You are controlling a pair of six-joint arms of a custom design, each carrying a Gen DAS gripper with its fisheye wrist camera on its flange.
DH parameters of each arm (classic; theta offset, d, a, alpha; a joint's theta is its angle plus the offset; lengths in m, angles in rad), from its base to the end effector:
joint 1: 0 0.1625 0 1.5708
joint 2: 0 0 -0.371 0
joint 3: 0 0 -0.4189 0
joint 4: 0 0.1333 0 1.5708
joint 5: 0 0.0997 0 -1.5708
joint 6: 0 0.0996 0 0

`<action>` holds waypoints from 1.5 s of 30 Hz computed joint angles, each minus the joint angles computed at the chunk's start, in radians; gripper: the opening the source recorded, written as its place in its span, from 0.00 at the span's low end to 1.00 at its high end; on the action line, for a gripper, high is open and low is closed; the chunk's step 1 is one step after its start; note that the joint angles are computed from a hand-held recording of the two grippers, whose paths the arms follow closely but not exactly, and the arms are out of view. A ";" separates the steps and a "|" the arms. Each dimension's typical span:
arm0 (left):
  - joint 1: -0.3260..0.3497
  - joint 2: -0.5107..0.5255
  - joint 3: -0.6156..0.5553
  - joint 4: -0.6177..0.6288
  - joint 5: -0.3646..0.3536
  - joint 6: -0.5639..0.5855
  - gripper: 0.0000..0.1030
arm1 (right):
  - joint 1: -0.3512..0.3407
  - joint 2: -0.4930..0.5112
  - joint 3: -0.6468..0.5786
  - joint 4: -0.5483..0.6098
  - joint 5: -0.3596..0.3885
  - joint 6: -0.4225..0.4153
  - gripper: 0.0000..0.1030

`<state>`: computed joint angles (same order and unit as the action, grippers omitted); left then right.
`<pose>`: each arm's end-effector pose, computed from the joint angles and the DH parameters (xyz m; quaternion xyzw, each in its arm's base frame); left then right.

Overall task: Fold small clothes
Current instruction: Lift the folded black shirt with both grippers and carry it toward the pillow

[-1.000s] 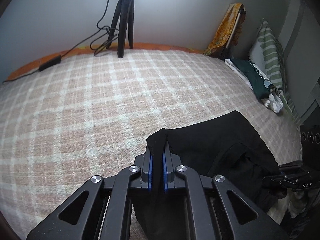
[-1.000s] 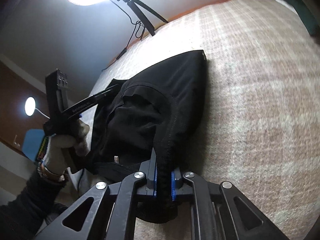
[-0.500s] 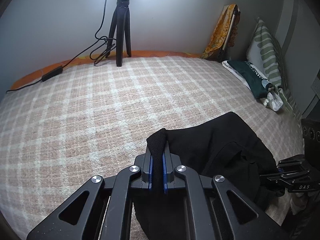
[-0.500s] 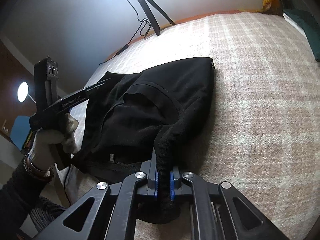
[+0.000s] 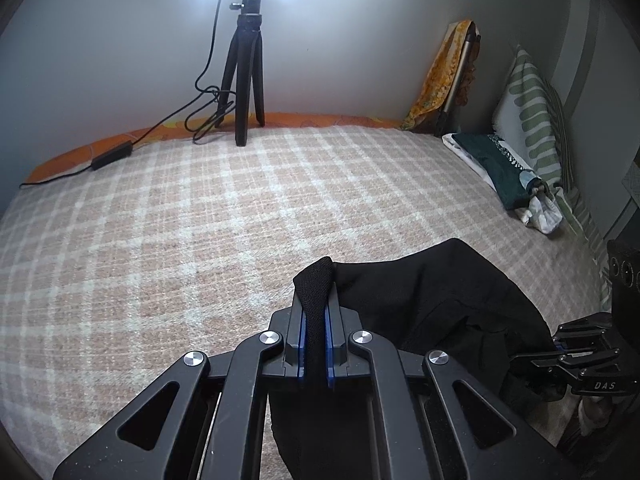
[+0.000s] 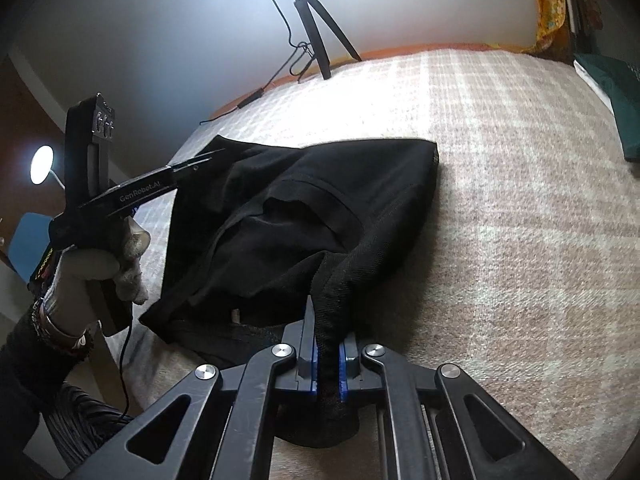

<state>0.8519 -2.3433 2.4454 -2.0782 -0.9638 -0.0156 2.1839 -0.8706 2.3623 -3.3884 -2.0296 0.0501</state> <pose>-0.0424 -0.3372 0.3496 0.2655 0.8983 -0.2844 0.2043 0.3003 -0.2719 -0.0241 0.2315 -0.9333 0.2224 0.1607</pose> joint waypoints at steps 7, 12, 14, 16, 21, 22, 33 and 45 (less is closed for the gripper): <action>-0.054 -0.018 -0.004 0.042 0.024 -0.055 0.05 | 0.081 -0.010 -0.019 0.056 -0.106 -0.016 0.04; -0.108 -0.018 -0.007 0.068 0.042 -0.088 0.05 | 0.125 -0.024 -0.023 0.089 -0.154 -0.035 0.04; -0.128 -0.012 -0.009 0.071 0.046 -0.100 0.05 | 0.133 -0.034 -0.017 0.087 -0.165 -0.038 0.04; -0.148 0.001 -0.011 0.069 0.051 -0.109 0.05 | 0.131 -0.045 -0.011 0.082 -0.172 -0.037 0.04; -0.185 0.039 -0.019 0.050 0.052 -0.129 0.05 | 0.135 -0.095 0.022 0.071 -0.193 -0.034 0.04; -0.193 0.050 -0.021 0.041 0.052 -0.131 0.05 | 0.137 -0.108 0.029 0.070 -0.199 -0.033 0.04; -0.263 0.216 -0.042 -0.095 0.028 -0.142 0.05 | 0.109 -0.296 0.120 0.105 -0.207 -0.046 0.04; -0.272 0.557 -0.137 -0.390 -0.036 -0.083 0.05 | -0.036 -0.662 0.220 0.189 -0.195 -0.207 0.04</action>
<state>0.5799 -1.7863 2.3084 -2.4686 -0.9996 -0.0987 2.1475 -1.5323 2.5821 -3.1996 -2.2243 -0.1569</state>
